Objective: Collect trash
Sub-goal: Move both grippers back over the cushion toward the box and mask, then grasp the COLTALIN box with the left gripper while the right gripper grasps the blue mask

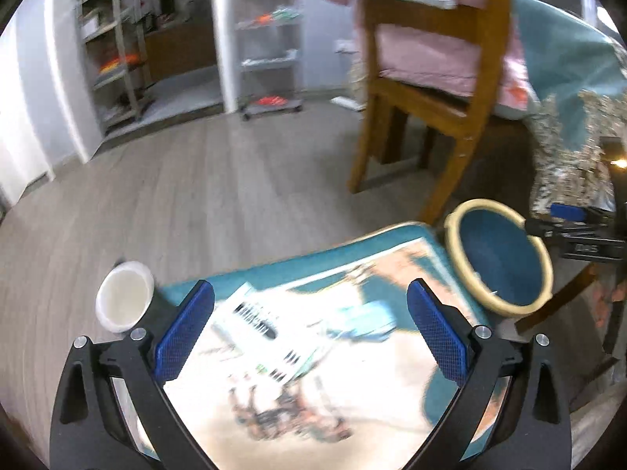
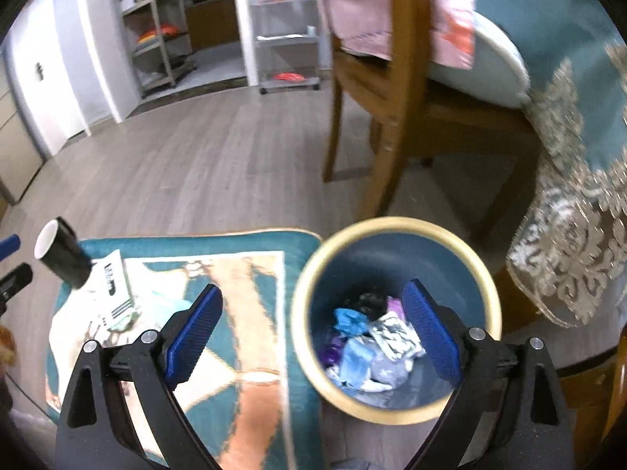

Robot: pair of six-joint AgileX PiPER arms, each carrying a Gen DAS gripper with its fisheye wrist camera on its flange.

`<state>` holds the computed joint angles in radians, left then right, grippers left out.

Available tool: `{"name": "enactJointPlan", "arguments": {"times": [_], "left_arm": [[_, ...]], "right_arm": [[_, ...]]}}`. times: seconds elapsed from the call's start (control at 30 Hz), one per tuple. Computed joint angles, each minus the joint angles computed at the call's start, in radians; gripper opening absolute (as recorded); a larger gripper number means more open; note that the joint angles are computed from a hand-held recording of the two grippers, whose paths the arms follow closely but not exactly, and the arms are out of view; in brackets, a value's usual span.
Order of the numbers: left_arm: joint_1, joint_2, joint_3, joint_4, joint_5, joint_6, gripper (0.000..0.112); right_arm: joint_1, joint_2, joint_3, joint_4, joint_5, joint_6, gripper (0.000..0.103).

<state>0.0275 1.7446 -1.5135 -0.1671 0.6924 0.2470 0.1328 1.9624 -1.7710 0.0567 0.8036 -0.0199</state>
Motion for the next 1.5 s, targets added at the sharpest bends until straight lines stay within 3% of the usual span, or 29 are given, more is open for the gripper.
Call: {"name": "enactJointPlan", "arguments": {"times": [0.17,0.3,0.43,0.63,0.9,1.0,1.03,1.07,1.27,1.5], "left_arm": [[0.116,0.01,0.022,-0.067,0.033,0.052,0.097],[0.159,0.026,0.06,-0.074,0.034,0.057,0.097],[0.14,0.05,0.123,0.008,-0.009,-0.044,0.097],[0.103,0.073,0.184,0.069,-0.067,-0.024,0.097],[0.114,0.12,0.156,0.063,-0.074,-0.003,0.097],[0.103,0.145,0.136,0.073,-0.079,-0.016,0.097],[0.098,0.158,0.126,0.08,-0.083,-0.033,0.097],[0.094,0.166,0.118,0.085,-0.082,-0.051,0.097],[0.054,0.26,0.063,0.138,-0.086,-0.304,0.097],[0.017,0.359,-0.044,0.228,-0.092,-0.584,0.097]], "right_arm": [[0.075,0.017,0.024,-0.011,-0.045,-0.035,0.093],[0.114,0.078,-0.027,0.014,-0.023,-0.079,0.093],[0.131,0.167,-0.122,0.068,0.029,-0.076,0.093],[0.172,0.292,-0.255,0.141,0.132,-0.13,0.092],[0.221,0.484,-0.466,0.149,0.279,-0.126,0.068],[0.209,0.556,-0.563,0.193,0.353,-0.129,0.048],[0.202,0.572,-0.584,0.222,0.375,-0.135,0.034],[0.196,0.574,-0.584,0.24,0.378,-0.14,0.028],[0.147,0.493,-0.485,0.306,0.312,-0.181,0.025],[0.091,0.432,-0.445,0.32,0.293,-0.244,0.025]]}}
